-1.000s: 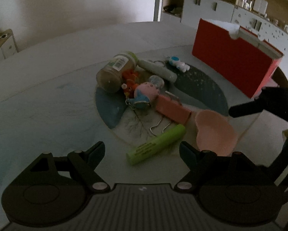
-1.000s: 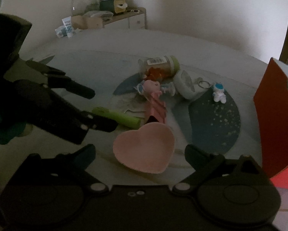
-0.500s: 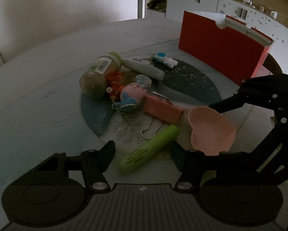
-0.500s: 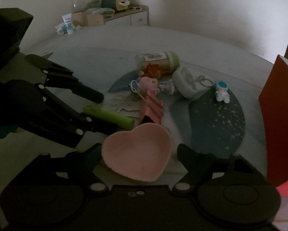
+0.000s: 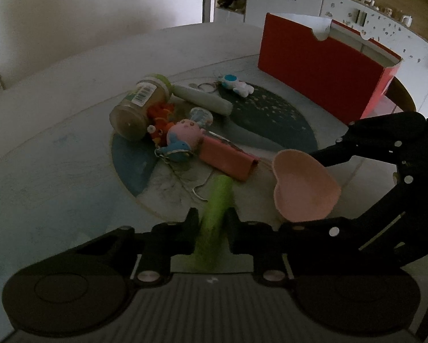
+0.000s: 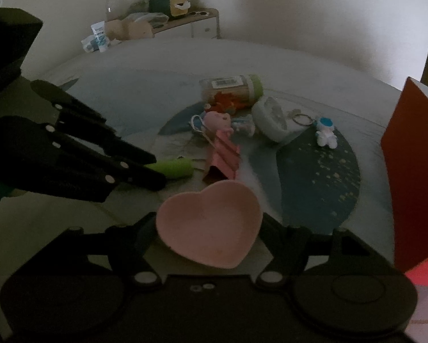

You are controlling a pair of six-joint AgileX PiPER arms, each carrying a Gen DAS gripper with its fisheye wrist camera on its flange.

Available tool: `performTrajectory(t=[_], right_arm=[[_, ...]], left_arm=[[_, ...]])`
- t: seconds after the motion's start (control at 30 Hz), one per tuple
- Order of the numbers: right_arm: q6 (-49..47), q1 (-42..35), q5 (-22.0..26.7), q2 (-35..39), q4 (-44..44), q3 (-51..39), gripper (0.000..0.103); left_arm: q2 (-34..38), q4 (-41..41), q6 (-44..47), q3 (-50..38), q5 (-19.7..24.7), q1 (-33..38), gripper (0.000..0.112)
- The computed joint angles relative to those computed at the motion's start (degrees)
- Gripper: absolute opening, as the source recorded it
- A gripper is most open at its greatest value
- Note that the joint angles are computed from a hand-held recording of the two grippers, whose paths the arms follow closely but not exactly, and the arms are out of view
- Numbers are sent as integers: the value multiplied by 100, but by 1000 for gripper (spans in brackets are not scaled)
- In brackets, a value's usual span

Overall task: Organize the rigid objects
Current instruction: 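Grasp the green highlighter with the left tool while the right tool grasps the pink heart dish, then carry the green highlighter and pink heart dish with both tools into the box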

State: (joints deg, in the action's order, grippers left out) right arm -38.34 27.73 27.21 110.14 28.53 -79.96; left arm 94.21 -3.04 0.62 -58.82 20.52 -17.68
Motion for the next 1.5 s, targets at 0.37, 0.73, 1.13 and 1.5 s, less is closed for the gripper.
performTrajectory(t=[0.37, 0.73, 1.13, 1.5], right_arm=[[289, -188, 14, -658, -35, 500, 74], [718, -553, 347, -1474, -280, 570, 74], [668, -1361, 964, -1630, -245, -91, 74], [-409, -2345, 1542, -1290, 513, -811, 74]], left_arm=[[-150, 635, -1247, -155, 395, -404, 16], [-319, 1253, -2413, -987, 1219, -948, 16], [415, 1959, -3177, -2872, 2163, -1624, 16], [1702, 2253, -3326, -5122, 3007, -2026, 16]])
